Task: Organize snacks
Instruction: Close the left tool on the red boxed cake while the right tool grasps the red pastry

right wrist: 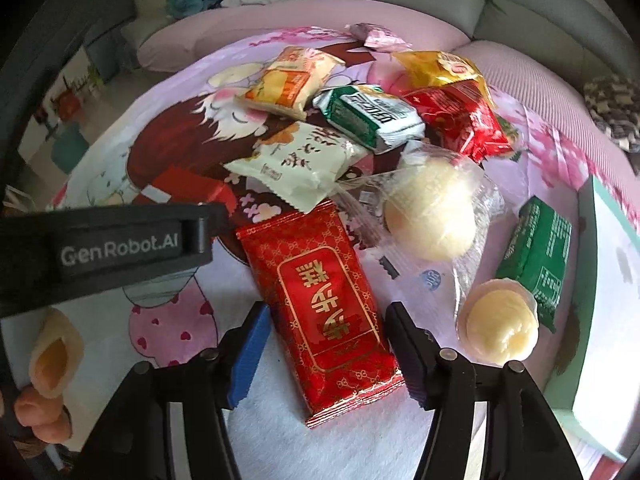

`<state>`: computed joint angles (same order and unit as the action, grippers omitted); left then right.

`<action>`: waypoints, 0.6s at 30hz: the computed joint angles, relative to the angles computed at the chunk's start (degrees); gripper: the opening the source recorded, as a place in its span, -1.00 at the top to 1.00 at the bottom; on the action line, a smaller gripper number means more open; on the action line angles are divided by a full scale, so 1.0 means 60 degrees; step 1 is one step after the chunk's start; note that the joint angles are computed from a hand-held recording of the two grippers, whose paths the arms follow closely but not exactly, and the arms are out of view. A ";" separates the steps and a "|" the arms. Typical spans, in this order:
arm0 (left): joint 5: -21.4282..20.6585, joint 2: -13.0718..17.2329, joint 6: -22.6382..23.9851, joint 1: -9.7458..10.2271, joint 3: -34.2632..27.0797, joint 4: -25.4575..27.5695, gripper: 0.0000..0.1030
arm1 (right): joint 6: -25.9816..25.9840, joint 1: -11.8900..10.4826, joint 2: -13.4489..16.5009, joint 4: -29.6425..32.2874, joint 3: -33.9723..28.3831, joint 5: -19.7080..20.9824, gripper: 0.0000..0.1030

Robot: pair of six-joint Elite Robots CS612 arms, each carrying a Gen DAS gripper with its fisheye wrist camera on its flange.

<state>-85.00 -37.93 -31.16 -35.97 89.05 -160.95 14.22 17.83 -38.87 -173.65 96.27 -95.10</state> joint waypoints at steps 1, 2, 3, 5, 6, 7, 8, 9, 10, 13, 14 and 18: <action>-0.0003 -0.0007 0.0005 -0.0001 0.0010 -0.0009 -0.35 | 0.0006 0.0014 0.0010 0.0012 -0.0021 -0.0033 -0.26; -0.0016 -0.0021 -0.0001 0.0001 0.0035 -0.0028 -0.35 | 0.0077 0.0005 0.0012 0.0002 -0.0021 0.0001 -0.26; -0.0041 -0.0042 0.0006 0.0016 0.0099 -0.0084 -0.35 | 0.0117 -0.0003 0.0014 0.0009 -0.0027 0.0041 -0.26; -0.0052 -0.0018 -0.0005 0.0021 0.0057 -0.0070 -0.35 | 0.0116 -0.0041 0.0006 0.0003 -0.0016 0.0079 -0.26; -0.0047 0.0011 -0.0010 0.0019 0.0019 -0.0059 -0.35 | 0.0181 -0.0037 0.0007 -0.0003 -0.0018 0.0065 -0.25; -0.0047 0.0011 -0.0010 0.0019 0.0019 -0.0059 -0.35 | 0.0194 -0.0036 -0.0005 0.0007 -0.0009 0.0024 -0.23; -0.0049 0.0008 -0.0010 0.0016 0.0015 -0.0050 -0.35 | 0.0176 -0.0028 -0.0012 0.0014 -0.0008 0.0000 -0.23; -0.0050 0.0005 -0.0015 0.0018 0.0019 -0.0054 -0.35 | 0.0160 -0.0036 0.0002 0.0040 -0.0041 -0.0014 -0.19; -0.0038 0.0002 -0.0024 0.0009 0.0012 -0.0043 -0.35 | 0.0156 -0.0036 0.0019 0.0054 -0.0080 -0.0060 -0.16; -0.0043 0.0004 -0.0008 0.0020 0.0012 -0.0048 -0.35 | 0.0191 -0.0037 -0.0032 0.0041 -0.0033 -0.0070 -0.04; -0.0044 0.0001 0.0002 0.0023 0.0014 -0.0046 -0.35 | 0.0200 -0.0039 -0.0036 0.0021 -0.0023 -0.0062 -0.01; 0.0017 -0.0035 -0.0028 0.0013 0.0036 -0.0121 -0.34 | 0.0213 -0.0044 -0.0095 -0.0077 0.0071 -0.0015 0.04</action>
<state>-84.90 -38.14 -31.33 -35.89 89.26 -161.67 15.50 17.57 -39.44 -174.11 96.69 -95.19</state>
